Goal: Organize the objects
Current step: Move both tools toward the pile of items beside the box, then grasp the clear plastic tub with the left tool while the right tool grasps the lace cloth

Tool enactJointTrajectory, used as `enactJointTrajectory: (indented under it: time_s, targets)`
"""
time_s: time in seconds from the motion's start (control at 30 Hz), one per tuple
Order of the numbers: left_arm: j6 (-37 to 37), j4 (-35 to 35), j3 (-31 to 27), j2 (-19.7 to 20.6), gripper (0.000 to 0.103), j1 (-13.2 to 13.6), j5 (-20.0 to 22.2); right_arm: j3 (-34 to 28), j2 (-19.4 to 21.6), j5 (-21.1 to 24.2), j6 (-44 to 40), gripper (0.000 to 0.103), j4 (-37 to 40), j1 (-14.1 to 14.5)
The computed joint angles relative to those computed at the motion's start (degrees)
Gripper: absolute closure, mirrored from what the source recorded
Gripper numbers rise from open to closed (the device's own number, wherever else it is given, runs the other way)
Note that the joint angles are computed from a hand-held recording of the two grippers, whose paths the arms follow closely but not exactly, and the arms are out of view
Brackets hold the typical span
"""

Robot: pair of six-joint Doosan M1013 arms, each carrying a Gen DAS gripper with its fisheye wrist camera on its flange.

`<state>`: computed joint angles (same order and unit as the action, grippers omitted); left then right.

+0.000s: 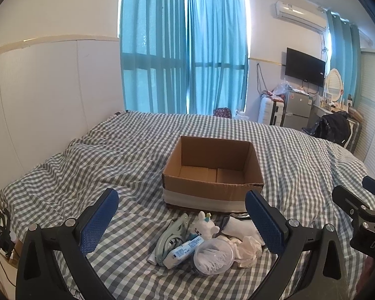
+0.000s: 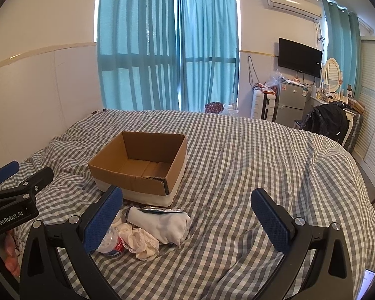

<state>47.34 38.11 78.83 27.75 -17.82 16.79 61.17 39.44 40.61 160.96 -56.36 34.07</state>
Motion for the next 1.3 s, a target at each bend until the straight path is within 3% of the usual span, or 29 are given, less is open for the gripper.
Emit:
enactJointTrajectory:
  time_s: [0.43,0.67,1.1,1.3]
  targets:
    - [-1.97,2.64,0.77,-0.35,0.000,-0.11,1.51,0.60,-0.37,-0.80,-1.00,0.000,0.46,0.27]
    - [-0.47,0.48,1.14,-0.17,0.000,0.09,1.33,0.86,-0.55,-1.05,-0.80,0.000,0.39,0.31]
    - [18.57,-15.79,-0.88,4.62,0.000,-0.39,8.06,-2.00,2.95,1.40,-10.54,0.000,12.26,-1.22]
    - [23.37,-18.40,-0.99,6.37,0.000,-1.25,9.51,-3.15,4.67,2.92,-13.97,0.000,17.42,-2.06]
